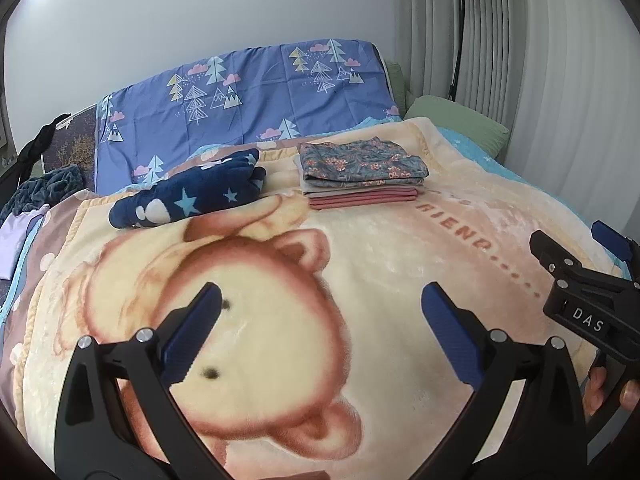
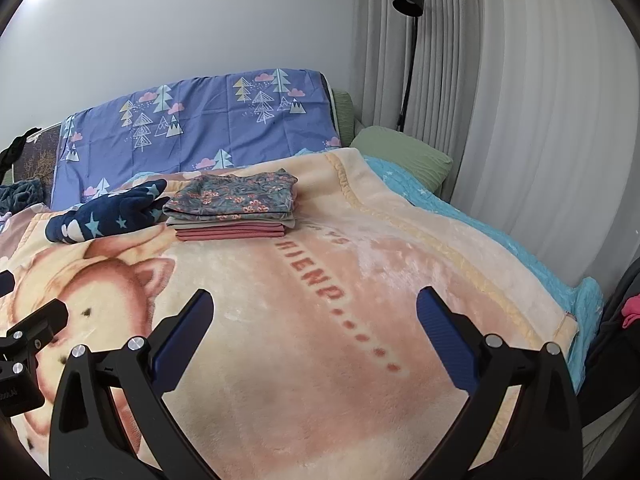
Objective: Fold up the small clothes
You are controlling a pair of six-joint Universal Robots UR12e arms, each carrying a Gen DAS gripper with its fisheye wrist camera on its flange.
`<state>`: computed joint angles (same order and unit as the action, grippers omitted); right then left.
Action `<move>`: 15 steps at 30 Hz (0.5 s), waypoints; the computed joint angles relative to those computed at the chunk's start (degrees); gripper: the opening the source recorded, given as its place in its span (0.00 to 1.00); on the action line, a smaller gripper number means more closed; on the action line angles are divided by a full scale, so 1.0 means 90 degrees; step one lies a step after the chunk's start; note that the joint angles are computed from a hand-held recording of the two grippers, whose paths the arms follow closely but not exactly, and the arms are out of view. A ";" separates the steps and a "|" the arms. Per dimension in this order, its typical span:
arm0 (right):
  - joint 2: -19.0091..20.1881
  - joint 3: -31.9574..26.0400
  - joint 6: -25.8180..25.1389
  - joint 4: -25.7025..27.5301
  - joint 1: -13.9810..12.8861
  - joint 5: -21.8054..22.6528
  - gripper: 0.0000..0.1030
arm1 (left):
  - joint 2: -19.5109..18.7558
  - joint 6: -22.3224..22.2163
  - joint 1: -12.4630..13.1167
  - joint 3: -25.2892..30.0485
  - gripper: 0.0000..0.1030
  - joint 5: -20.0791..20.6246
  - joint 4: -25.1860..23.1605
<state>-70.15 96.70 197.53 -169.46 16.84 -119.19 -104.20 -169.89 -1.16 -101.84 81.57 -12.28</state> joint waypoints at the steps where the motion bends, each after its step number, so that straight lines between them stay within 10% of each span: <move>1: 0.0006 -0.0006 0.0010 0.0008 -0.0007 0.0005 0.99 | -0.0010 0.0007 0.0003 0.0008 0.98 0.0004 0.0001; 15: 0.0064 -0.0051 0.0036 0.0106 -0.0056 0.0074 0.99 | -0.0090 0.0152 -0.0004 0.0058 0.98 -0.0041 -0.0012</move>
<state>-69.57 96.24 197.85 -168.51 16.33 -118.52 -105.01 -168.53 -1.19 -101.32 81.20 -12.38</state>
